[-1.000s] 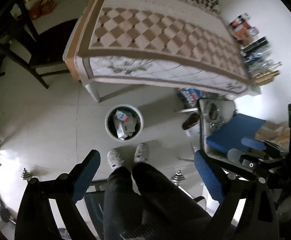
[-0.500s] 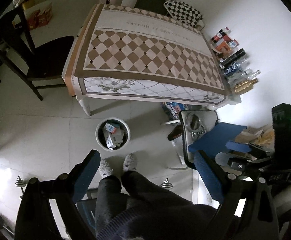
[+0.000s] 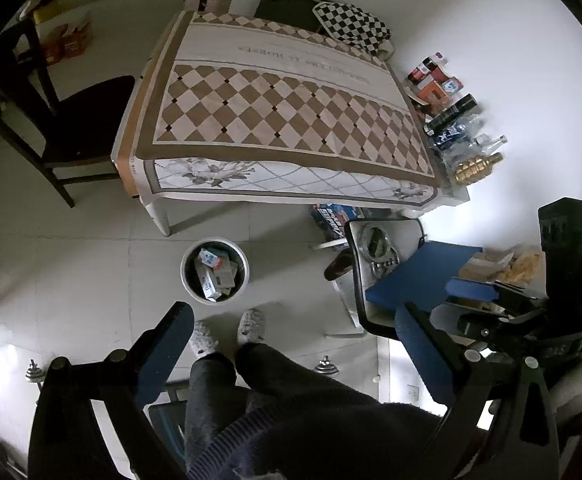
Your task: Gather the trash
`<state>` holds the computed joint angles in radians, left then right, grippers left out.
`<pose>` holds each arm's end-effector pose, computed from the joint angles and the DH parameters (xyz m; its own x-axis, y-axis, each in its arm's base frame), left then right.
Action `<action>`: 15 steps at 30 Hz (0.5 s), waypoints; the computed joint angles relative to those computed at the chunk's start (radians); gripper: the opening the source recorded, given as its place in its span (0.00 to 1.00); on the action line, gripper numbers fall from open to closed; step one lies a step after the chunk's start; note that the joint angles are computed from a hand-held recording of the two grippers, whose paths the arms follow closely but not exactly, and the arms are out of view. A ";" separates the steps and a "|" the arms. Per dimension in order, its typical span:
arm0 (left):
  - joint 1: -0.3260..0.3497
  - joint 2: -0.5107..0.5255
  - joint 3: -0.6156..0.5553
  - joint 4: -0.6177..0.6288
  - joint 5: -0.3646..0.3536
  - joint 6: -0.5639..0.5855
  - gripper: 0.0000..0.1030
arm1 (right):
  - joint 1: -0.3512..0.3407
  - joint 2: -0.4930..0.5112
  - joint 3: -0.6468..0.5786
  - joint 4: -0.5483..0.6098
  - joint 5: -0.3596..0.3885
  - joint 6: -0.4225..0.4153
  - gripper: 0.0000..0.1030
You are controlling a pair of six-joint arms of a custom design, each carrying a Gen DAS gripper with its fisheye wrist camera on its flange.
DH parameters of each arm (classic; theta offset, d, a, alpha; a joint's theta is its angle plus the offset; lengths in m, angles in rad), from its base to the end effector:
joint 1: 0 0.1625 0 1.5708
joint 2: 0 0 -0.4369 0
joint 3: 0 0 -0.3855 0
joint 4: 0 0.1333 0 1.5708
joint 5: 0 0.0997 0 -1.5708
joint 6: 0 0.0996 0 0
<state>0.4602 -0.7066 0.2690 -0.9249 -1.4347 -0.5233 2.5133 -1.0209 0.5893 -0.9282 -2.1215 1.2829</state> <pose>-0.6145 -0.4685 0.4924 -0.7974 0.5625 -0.2183 0.5520 0.8262 0.1128 0.5802 -0.3212 0.5924 -0.8756 0.3370 0.3461 0.1706 0.8860 -0.4312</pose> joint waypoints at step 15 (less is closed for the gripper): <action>-0.005 0.058 -0.125 0.052 -0.013 0.008 1.00 | 0.014 0.030 -0.075 0.039 -0.002 0.004 1.00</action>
